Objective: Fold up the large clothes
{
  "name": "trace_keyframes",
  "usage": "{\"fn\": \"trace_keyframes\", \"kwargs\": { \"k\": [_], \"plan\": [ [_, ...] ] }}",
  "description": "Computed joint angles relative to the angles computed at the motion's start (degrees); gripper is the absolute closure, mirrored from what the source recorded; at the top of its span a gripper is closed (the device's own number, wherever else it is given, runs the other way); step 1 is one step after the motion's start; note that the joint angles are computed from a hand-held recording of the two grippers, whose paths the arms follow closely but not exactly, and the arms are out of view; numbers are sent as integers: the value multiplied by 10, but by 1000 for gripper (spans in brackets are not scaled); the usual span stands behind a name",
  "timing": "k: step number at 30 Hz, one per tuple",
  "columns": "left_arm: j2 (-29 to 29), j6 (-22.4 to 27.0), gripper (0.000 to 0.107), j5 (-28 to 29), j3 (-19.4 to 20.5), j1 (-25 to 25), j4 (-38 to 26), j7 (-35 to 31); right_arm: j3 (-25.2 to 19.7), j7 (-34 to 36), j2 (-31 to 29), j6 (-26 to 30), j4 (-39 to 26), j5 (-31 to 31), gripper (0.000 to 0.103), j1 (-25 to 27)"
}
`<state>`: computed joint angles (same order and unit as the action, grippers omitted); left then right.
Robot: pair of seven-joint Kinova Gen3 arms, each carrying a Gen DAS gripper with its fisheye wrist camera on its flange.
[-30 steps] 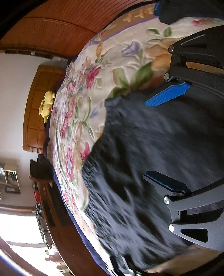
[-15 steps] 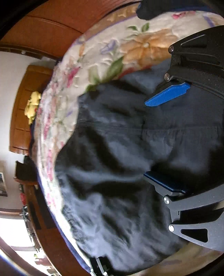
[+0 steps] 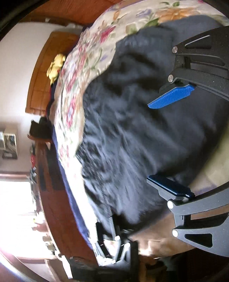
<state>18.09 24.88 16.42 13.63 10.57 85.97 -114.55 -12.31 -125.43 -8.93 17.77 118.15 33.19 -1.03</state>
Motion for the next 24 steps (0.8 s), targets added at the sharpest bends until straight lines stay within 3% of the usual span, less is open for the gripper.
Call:
{"fn": "trace_keyframes", "kwargs": {
  "k": [2, 6, 10, 14, 17, 19, 22, 24],
  "plan": [
    [2, 21, 25, 10, 8, -13, -3, -14, -24, -29, 25, 19, -6, 25, 24, 5],
    [6, 22, 25, -35, -22, 24, -3, 11, -2, -51, 51, 16, -1, 43, 24, -21],
    [20, 41, 25, -22, -9, 7, -17, 2, 3, -115, 53, 38, -4, 108, 24, -43],
    [20, 35, 25, -22, -12, 9, -11, 3, 15, -152, -5, 26, 33, 107, 24, -49],
    [5, 7, 25, -23, -9, 10, 9, -2, -40, -205, -62, 62, 56, 147, 24, 12],
    [-9, -14, 25, -15, -5, 7, 27, -13, -41, -207, -103, 85, 72, 141, 24, 28],
    [-28, -48, 25, 45, 54, -43, 52, -73, -43, -201, -141, 113, 82, 119, 24, 67],
    [-36, -64, 25, 92, 107, -82, 64, -117, -21, -185, -160, 120, 91, 90, 24, 81]
  ]
}}
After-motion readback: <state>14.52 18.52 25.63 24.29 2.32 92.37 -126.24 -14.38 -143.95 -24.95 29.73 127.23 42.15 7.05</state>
